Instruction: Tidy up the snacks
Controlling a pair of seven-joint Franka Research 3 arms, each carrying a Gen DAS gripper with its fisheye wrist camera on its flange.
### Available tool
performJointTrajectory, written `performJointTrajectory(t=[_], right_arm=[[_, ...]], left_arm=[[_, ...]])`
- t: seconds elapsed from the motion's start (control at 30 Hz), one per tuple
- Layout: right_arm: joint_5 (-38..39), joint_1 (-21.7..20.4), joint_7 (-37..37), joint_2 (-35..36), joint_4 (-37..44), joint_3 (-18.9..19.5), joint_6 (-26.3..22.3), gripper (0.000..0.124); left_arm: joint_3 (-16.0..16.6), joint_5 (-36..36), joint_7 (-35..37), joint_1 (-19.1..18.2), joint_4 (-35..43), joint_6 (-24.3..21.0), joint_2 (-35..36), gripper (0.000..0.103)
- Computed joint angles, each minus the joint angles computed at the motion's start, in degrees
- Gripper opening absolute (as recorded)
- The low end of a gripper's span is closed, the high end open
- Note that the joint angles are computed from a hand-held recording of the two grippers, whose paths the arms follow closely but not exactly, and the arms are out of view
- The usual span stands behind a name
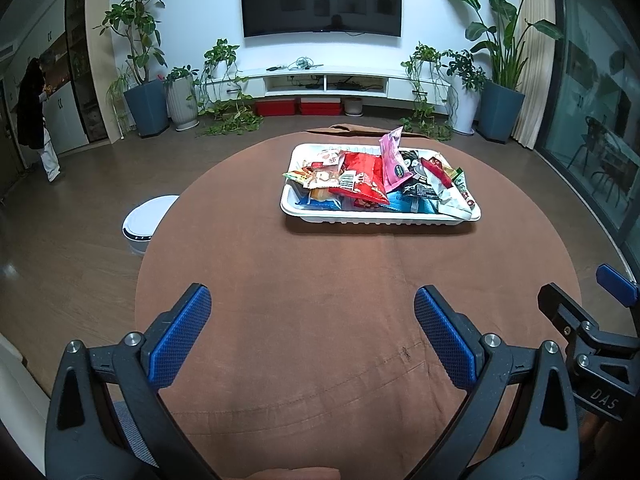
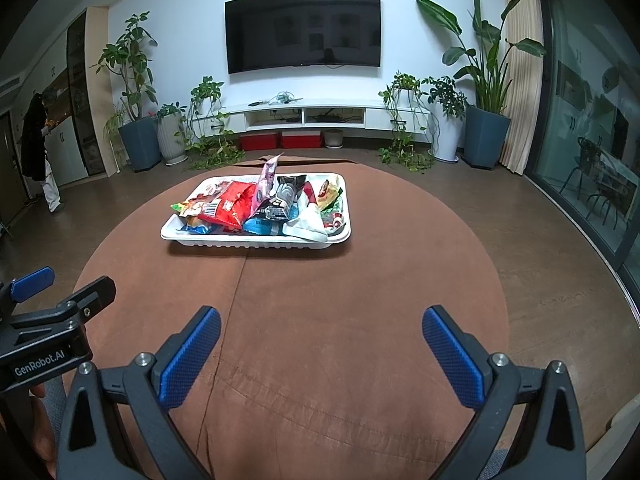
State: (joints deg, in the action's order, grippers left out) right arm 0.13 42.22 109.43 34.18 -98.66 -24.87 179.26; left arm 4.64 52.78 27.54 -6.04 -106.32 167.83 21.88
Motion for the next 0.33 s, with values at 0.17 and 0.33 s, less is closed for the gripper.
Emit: performJointTrajectory(t=[0.17,0.33], right_arm=[[0.23,-0.22,-0.31,-0.13,-0.55,0.32,-0.06,0.103],[0.3,-0.89,-0.44,-0.24,-0.13,0.98,-0.94,0.103]], left_arm=[[0.2,0.06,-0.05,-0.14,0.01,-0.09,0.01,0.103],[0.52,1.18,-0.97,-0.11,0.18,1.11,0.18,0.103]])
